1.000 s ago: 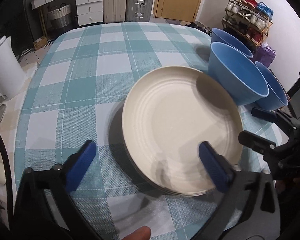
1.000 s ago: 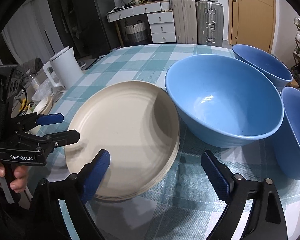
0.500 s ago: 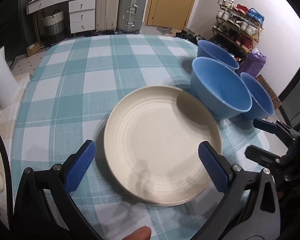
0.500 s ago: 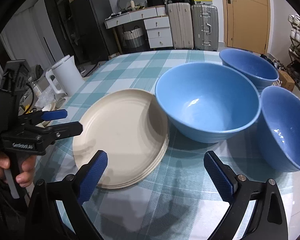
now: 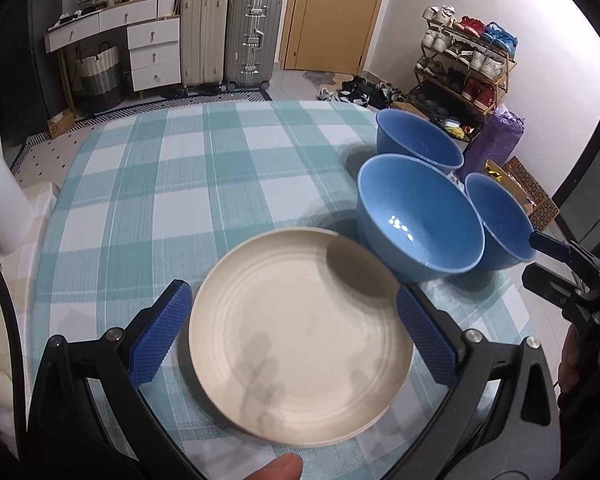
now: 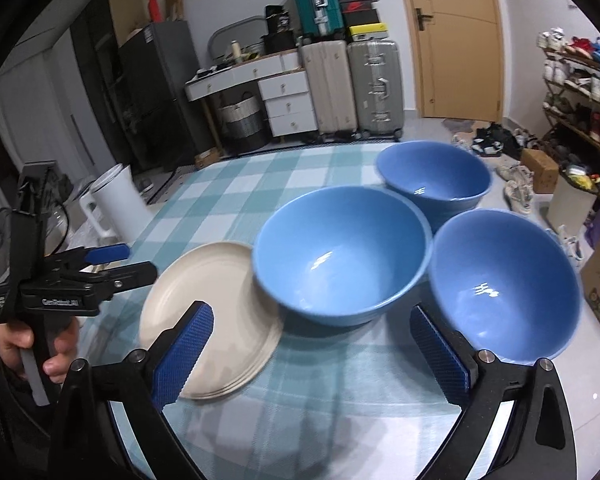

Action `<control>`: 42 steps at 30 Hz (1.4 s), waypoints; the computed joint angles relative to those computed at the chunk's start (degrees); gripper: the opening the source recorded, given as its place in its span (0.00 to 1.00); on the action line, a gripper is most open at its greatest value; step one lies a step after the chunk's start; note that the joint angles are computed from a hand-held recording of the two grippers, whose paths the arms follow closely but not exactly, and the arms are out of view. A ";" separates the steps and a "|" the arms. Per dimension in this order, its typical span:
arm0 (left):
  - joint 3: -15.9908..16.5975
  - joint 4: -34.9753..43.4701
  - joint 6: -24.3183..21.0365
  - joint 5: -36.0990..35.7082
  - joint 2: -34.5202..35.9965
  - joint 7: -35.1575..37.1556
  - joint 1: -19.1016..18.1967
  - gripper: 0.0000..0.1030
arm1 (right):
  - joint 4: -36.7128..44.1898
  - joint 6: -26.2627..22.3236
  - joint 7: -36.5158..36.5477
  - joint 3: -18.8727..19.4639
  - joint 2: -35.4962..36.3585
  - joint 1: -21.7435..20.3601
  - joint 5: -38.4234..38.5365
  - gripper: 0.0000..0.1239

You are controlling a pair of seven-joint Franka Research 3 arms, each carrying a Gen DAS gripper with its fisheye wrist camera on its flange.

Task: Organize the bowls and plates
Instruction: 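Move the left tool toward the rim of a light-blue bowl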

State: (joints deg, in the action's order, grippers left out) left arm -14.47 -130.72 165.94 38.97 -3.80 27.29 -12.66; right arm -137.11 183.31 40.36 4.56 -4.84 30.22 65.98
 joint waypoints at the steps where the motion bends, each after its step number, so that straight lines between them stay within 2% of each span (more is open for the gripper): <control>1: -0.06 0.55 -0.22 0.32 0.21 -0.17 0.03 0.99 | -0.23 0.24 1.19 0.05 -0.29 -0.64 -1.23 0.81; 3: -0.11 1.84 -0.70 0.83 0.81 -0.23 -0.05 0.99 | -0.18 0.55 1.54 -0.54 -0.52 -0.92 -1.87 0.81; 11: 0.63 8.54 -3.03 0.92 4.90 1.43 -1.37 0.99 | -0.71 1.80 12.69 -1.24 -0.87 -5.15 -14.91 0.82; 12: 0.77 9.67 -3.36 0.96 5.61 1.64 -1.62 0.99 | -1.12 1.83 17.17 0.10 -0.92 -7.74 -19.81 0.82; 17: 1.49 14.65 -4.71 -0.88 9.04 4.20 -2.83 0.99 | -1.58 1.78 29.46 3.93 -1.04 -16.44 -33.56 0.82; 19: 1.76 16.72 -5.20 -1.74 10.48 5.48 -3.30 0.99 | -1.03 1.47 31.19 2.90 -0.85 -16.93 -35.80 0.82; 23: 2.32 21.27 -6.82 -3.06 13.48 7.98 -4.41 0.99 | -0.03 0.96 38.74 4.30 -0.07 -21.46 -44.74 0.82; 27: 3.02 26.07 -8.29 -3.55 16.45 9.98 -5.57 0.99 | 1.88 0.22 38.21 -0.02 1.18 -18.28 -44.93 0.82; 29: 3.19 28.23 -8.77 -4.34 17.85 11.33 -5.91 0.99 | 2.98 -0.41 38.28 -1.01 1.96 -17.80 -45.33 0.82; 34: 3.49 34.41 -10.44 -6.69 21.99 14.99 -6.85 0.99 | 5.92 -2.49 40.74 -1.98 4.04 -18.37 -48.48 0.82; 42: 3.67 45.08 -14.04 -11.59 29.46 21.63 -8.22 0.99 | 11.11 -5.36 35.84 -2.30 7.25 -19.16 -42.42 0.83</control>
State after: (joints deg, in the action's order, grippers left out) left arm -10.80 -85.64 151.91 27.39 25.67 48.91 -20.89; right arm -126.00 177.94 76.20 2.26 2.40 11.05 23.56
